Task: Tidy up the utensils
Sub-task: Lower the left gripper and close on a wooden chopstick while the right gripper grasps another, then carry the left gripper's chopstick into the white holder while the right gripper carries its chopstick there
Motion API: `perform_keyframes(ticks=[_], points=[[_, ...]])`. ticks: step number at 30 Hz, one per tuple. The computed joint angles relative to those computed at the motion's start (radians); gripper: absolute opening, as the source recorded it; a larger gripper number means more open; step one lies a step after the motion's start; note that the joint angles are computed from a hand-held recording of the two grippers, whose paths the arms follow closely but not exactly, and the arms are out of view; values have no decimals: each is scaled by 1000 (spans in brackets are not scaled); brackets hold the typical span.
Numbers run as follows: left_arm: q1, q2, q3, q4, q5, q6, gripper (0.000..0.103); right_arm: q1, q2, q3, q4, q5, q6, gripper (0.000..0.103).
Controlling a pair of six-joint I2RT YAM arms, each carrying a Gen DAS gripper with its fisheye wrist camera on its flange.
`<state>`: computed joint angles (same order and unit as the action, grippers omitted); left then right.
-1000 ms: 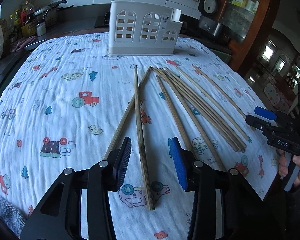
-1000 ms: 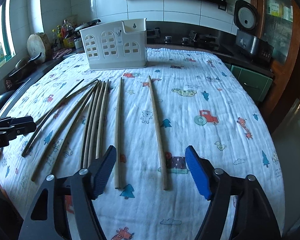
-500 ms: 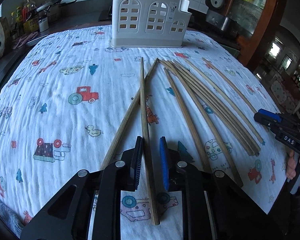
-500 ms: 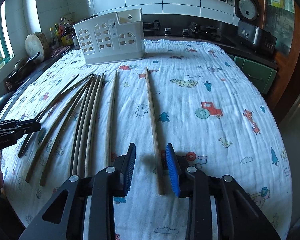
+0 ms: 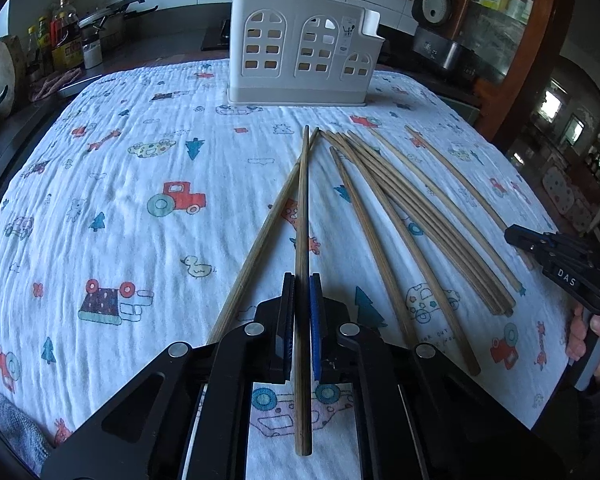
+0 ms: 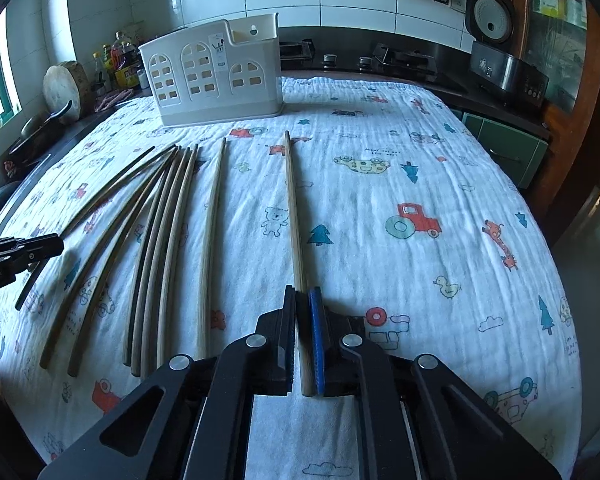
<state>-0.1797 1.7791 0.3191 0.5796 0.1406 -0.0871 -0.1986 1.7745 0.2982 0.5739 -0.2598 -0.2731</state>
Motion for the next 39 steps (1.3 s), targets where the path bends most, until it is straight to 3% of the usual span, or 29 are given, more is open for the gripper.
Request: perform_keyframes(ticks=[7,15,19,25,28,29,31,32,34,37,39], points=[[35,-166,-11,-127,22,33,6,15,-155,-60,-7,3,28,7],[54,-283,-9,-241,23,85,6,25,-458,-109,-136,-13,64,7],[33,-319,5,-306,10,112,6,40,-521,-97,-192,-7,73,7],[20,-333,-14,-291,-34,105,6,68,-578,-91,-229,6,89,7],[34,-342,-39,-276,-11,108,8,78,-581,-95,-229,10,95,7],[34,-340,-49,-264,-19,108,11,79,-577,-96,-226,11,95,7],[44,-322,-67,-236,-10,112,39,75,-572,-100,-220,5,101,7],[46,-309,-79,-208,-7,118,44,75,-570,-99,-222,5,101,7],[48,-274,-93,-170,19,139,41,74,-569,-100,-219,4,103,7],[36,-194,-85,-126,15,147,19,82,-565,-94,-222,10,105,7],[44,-149,-84,-92,47,149,12,83,-563,-94,-221,11,106,7]])
